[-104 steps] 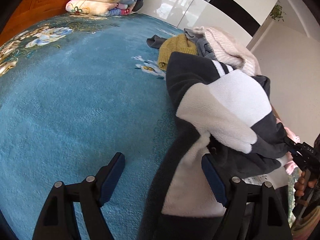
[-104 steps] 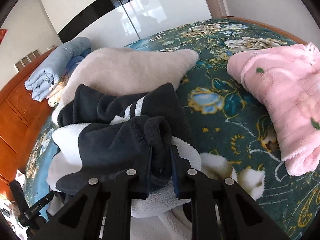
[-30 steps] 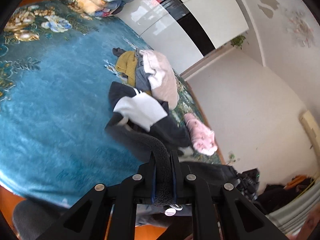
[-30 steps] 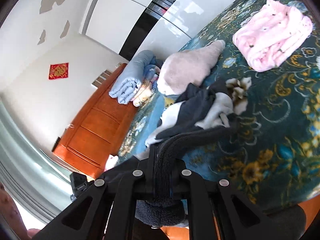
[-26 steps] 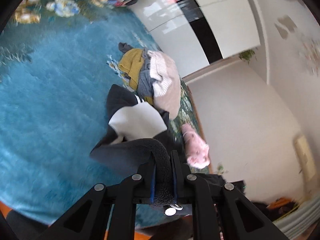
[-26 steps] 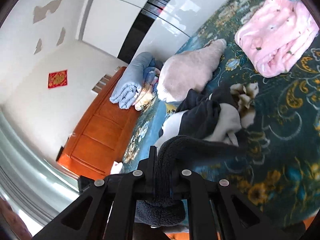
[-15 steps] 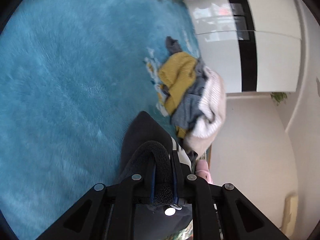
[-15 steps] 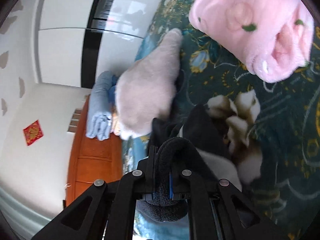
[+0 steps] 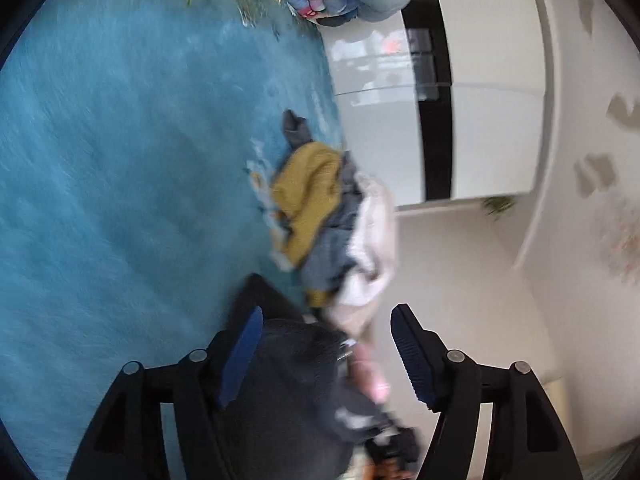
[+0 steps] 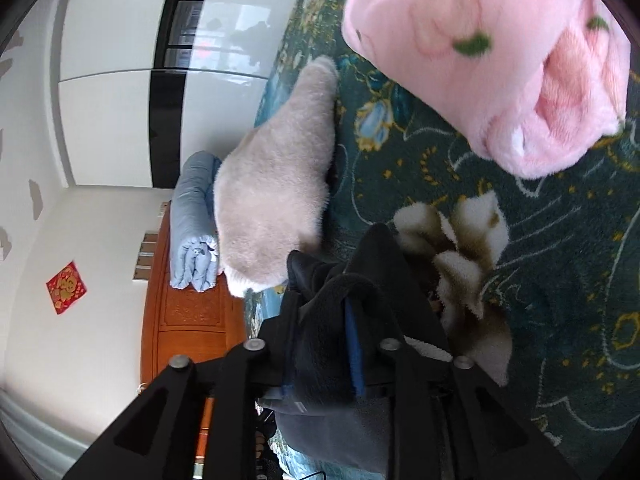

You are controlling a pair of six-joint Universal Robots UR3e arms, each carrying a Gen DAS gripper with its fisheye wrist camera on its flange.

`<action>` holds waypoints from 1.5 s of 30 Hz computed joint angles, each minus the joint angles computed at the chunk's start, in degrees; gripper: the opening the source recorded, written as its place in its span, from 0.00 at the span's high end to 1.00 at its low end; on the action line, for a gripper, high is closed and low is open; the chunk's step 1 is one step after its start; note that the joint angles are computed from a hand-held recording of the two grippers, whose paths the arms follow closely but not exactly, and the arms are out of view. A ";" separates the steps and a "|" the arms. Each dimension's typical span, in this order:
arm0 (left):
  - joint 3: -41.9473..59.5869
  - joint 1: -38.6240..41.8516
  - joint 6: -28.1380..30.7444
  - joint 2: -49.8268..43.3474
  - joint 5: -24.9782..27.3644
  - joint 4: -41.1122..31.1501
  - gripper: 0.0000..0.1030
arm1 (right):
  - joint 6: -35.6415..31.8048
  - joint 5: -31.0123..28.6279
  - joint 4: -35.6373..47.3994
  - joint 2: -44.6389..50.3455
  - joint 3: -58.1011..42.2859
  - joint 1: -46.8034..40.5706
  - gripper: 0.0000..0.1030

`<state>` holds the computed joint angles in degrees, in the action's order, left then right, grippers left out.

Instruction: Fold clothes

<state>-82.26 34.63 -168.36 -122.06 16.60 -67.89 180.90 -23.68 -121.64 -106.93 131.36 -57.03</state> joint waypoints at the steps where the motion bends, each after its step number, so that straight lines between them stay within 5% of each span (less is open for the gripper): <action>1: 0.38 -0.18 1.62 1.16 3.97 -0.23 0.31 | -1.53 -0.66 1.08 -2.07 0.60 -1.00 0.52; 4: -0.49 -2.06 7.45 3.76 13.78 1.38 0.31 | -5.84 -5.55 1.63 -7.07 1.78 -2.33 0.50; 11: 0.84 -6.78 6.53 1.47 19.19 7.69 0.31 | -7.94 -17.57 -11.30 -4.12 1.95 7.44 0.50; 19: 11.65 -10.85 -0.50 -8.24 14.87 9.62 0.31 | 0.32 -22.08 -33.78 14.10 -5.39 19.04 0.45; 24: 16.55 -12.00 1.14 -10.57 12.63 4.34 0.33 | 5.46 -22.44 -37.72 19.94 -8.38 21.79 0.45; 28: 16.32 -12.34 1.36 -8.84 13.68 3.27 0.63 | 9.21 -21.17 -42.00 20.36 -7.42 21.77 0.50; 31: 12.92 -12.44 0.25 -5.94 15.09 7.13 0.87 | 11.23 -24.16 -41.98 20.39 -9.36 24.03 0.78; 32: 11.74 -12.53 -0.40 -4.92 15.74 8.80 0.89 | 11.74 -25.76 -41.67 19.75 -9.92 24.86 0.90; 38: -0.18 -6.50 -4.83 2.76 4.14 22.77 0.90 | 16.49 -24.44 -49.13 14.71 -7.87 23.92 0.91; 40: 0.08 -6.79 -5.16 2.07 6.93 24.85 0.90 | 16.35 -26.33 -48.92 15.76 -9.38 24.89 0.91; 45: 11.32 -10.50 -5.87 -9.07 16.13 12.06 0.90 | 17.69 -32.94 -47.02 21.61 -12.93 28.16 0.91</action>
<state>-70.94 24.14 -174.23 -131.13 32.74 -55.83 198.58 -56.62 -168.66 -85.32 118.42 -28.87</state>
